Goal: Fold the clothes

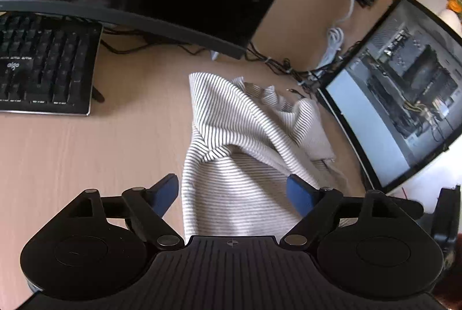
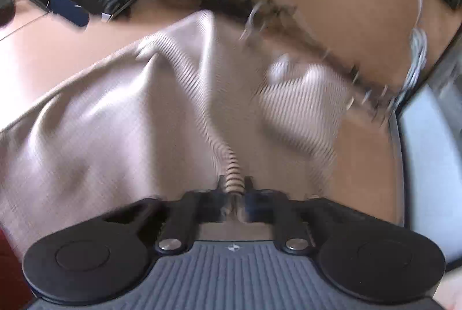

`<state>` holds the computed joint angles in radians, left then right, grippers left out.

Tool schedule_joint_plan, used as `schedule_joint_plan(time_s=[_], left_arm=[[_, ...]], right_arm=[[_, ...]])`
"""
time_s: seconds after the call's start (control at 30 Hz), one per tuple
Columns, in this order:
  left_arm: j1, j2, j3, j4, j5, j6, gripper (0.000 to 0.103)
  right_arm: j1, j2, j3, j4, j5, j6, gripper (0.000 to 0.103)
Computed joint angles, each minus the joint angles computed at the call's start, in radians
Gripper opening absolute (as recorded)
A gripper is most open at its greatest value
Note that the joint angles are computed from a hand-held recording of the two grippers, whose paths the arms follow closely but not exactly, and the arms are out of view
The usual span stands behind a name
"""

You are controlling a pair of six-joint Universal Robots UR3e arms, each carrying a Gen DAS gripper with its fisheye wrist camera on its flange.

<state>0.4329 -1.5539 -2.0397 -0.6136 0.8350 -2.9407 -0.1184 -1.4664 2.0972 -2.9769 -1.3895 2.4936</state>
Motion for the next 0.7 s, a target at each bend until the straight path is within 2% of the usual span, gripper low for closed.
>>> schedule_joint_plan(time_s=[0.13, 0.2, 0.3, 0.33, 0.4, 0.53, 0.57, 0.6, 0.67, 0.7], left_arm=[[-0.068, -0.124, 0.100, 0.075, 0.043, -0.088, 0.090], [-0.105, -0.189, 0.159, 0.105, 0.060, -0.134, 0.090], [-0.165, -0.273, 0.247, 0.129, 0.102, -0.173, 0.090], [-0.186, -0.296, 0.274, 0.138, 0.123, -0.180, 0.090], [-0.221, -0.343, 0.327, 0.149, 0.168, -0.192, 0.091], [-0.274, -0.440, 0.446, 0.134, 0.256, -0.221, 0.091], [-0.280, -0.463, 0.475, 0.126, 0.273, -0.227, 0.091], [-0.284, -0.485, 0.504, 0.115, 0.286, -0.234, 0.091], [-0.272, -0.525, 0.555, 0.082, 0.248, -0.248, 0.091], [-0.264, -0.545, 0.581, 0.064, 0.223, -0.255, 0.091]], right_arm=[[-0.042, 0.161, -0.269, -0.065, -0.031, 0.034, 0.009], [-0.050, 0.265, -0.428, -0.050, -0.087, 0.061, 0.010], [-0.072, 0.338, -0.556, 0.026, -0.080, 0.134, 0.022], [-0.084, 0.355, -0.587, 0.056, -0.063, 0.156, 0.025], [-0.119, 0.363, -0.611, 0.125, 0.013, 0.179, 0.049], [-0.151, 0.385, -0.651, 0.219, 0.096, 0.260, 0.051], [-0.164, 0.394, -0.678, 0.257, 0.136, 0.295, 0.054], [-0.174, 0.416, -0.724, 0.308, 0.171, 0.326, 0.061], [-0.189, 0.467, -0.825, 0.409, 0.234, 0.380, 0.070], [-0.187, 0.501, -0.882, 0.454, 0.236, 0.392, 0.070]])
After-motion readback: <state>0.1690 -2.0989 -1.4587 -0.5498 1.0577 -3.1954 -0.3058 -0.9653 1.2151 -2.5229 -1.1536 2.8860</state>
